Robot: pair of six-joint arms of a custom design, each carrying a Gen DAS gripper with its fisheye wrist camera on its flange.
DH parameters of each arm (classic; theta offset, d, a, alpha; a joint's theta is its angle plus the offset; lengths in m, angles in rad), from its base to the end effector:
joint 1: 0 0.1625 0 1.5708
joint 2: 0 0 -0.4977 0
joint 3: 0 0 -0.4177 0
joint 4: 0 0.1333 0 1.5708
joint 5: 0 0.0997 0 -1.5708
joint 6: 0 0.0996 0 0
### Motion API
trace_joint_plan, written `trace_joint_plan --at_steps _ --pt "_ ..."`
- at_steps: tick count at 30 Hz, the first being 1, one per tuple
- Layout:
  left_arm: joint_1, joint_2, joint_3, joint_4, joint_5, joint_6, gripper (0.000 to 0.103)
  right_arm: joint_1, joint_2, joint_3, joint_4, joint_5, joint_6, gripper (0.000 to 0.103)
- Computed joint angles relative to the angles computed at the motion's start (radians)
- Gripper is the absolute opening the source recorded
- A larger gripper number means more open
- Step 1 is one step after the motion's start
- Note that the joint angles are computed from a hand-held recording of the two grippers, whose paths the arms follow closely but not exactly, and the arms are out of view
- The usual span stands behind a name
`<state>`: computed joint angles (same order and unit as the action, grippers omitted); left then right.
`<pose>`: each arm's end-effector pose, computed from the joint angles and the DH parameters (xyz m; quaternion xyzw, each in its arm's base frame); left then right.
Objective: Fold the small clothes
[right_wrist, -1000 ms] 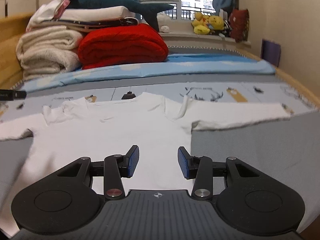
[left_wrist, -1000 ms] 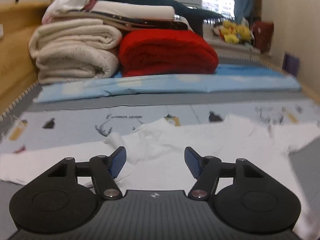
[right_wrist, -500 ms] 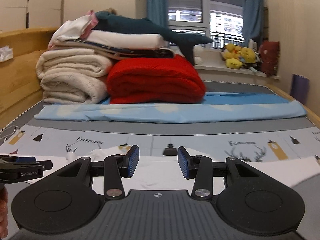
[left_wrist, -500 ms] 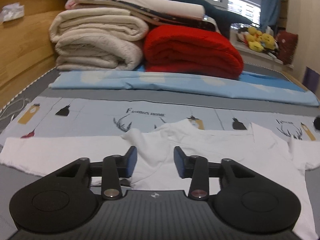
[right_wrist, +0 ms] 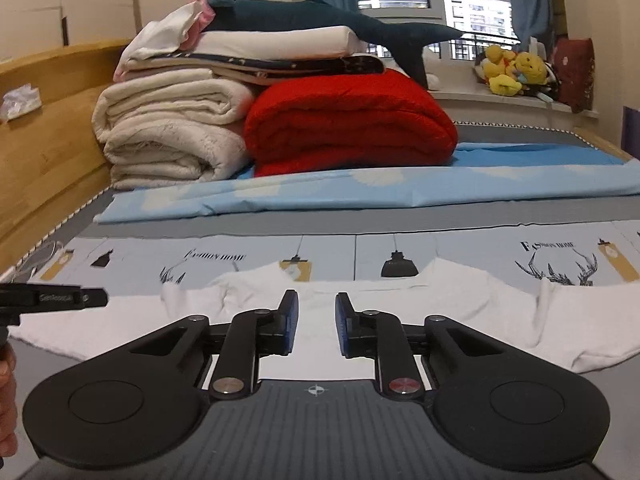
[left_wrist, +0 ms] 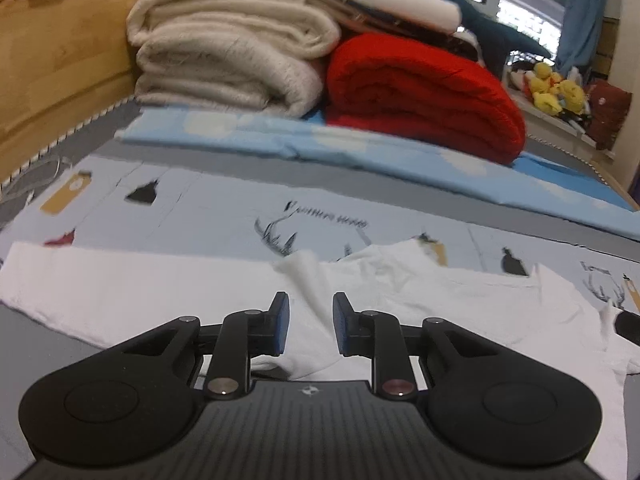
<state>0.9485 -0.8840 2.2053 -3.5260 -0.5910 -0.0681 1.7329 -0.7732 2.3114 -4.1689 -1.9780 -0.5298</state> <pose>-0.1345 -0.5581 0.1569 0.0883 0.8466 -0.4101 0.3277 0.1731 -0.4767 0.1349 0.1904 -0.8296 0.4548 0.2620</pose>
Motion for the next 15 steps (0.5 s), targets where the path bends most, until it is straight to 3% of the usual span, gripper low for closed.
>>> trace_joint_plan --at_steps 4,9,15 --pt "0.055 -0.058 -0.019 0.172 -0.042 -0.162 0.026 -0.024 -0.010 -0.030 0.057 -0.024 0.031 0.013" --pt "0.086 -0.074 -0.044 0.233 -0.011 -0.160 0.026 -0.034 -0.006 -0.054 0.094 -0.029 0.015 0.011" --pt "0.130 -0.114 -0.066 0.314 -0.016 -0.240 0.026 -0.043 0.001 -0.071 0.135 -0.040 0.016 0.011"
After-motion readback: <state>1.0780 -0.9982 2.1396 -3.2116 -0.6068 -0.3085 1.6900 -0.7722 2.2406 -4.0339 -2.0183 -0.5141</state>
